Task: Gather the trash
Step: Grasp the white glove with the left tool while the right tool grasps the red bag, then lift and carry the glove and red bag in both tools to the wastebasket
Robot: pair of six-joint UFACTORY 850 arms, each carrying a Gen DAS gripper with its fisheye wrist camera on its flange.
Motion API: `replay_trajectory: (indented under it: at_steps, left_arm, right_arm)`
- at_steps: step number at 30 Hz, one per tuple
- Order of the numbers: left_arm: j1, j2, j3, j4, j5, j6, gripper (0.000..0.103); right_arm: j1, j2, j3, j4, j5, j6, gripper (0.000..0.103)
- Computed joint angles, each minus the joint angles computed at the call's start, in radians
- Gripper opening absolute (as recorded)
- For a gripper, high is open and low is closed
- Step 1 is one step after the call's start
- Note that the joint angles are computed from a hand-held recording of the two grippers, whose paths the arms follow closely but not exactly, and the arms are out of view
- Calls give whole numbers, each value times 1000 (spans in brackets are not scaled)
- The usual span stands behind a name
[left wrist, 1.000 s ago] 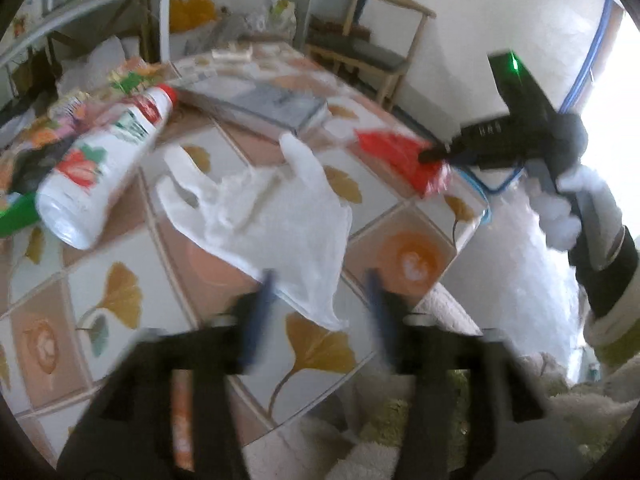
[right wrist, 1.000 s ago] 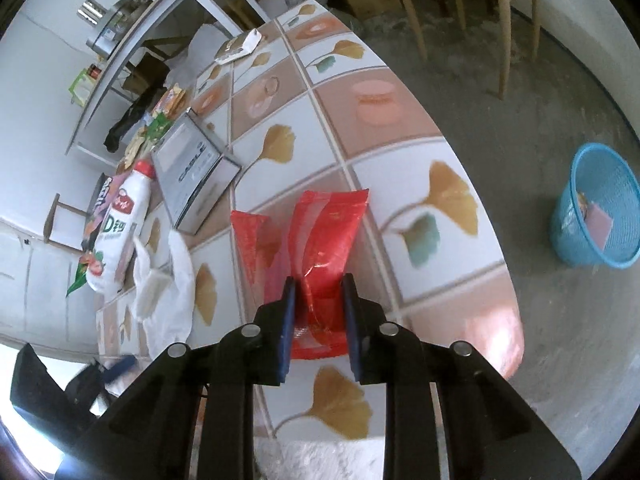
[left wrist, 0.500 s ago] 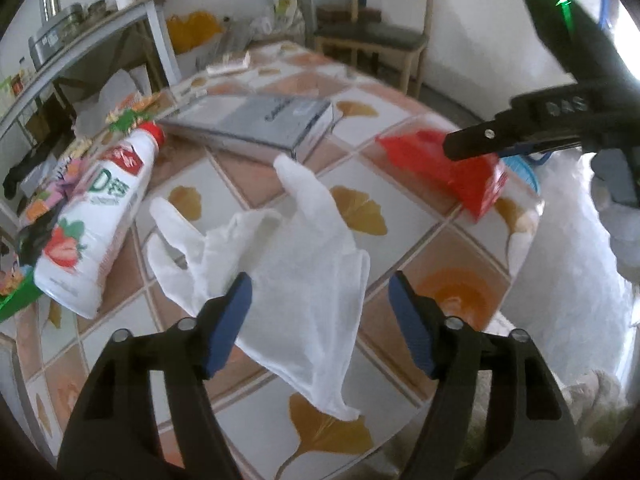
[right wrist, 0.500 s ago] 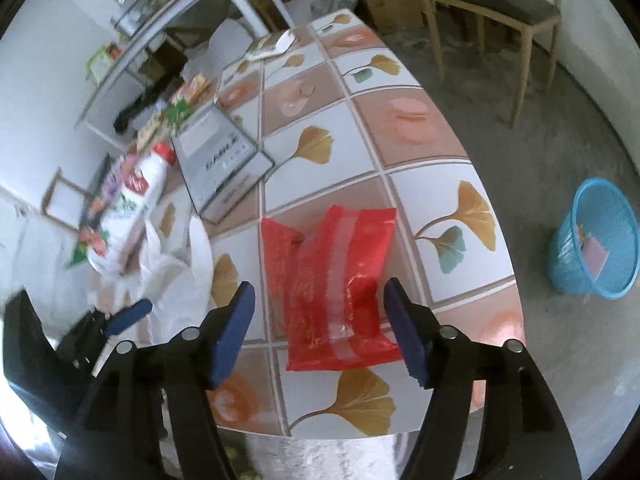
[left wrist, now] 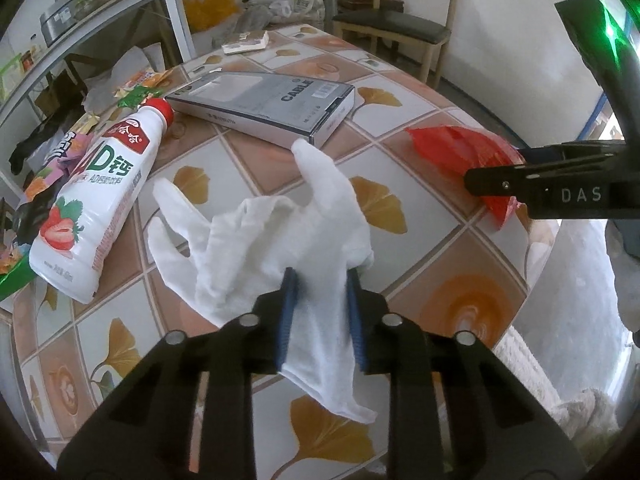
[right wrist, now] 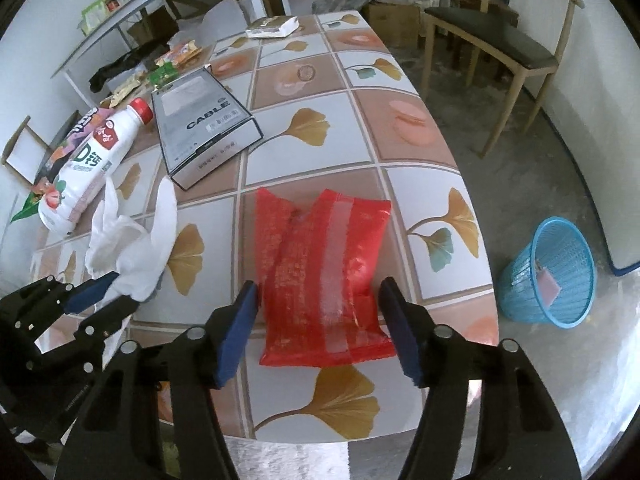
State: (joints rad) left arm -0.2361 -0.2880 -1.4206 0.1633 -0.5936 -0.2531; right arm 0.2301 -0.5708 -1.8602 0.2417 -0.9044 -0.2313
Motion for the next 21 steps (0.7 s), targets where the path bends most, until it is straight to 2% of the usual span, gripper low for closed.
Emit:
replay_trajectory:
  at_steps: [5, 21]
  left_arm:
    - [-1, 1, 0, 9, 2, -11, 14]
    - [-7, 12, 14, 41, 19, -40, 11]
  right_arm:
    - [-3, 9, 13, -1, 7, 15, 51]
    - [-26, 33, 32, 64, 12, 8, 43]
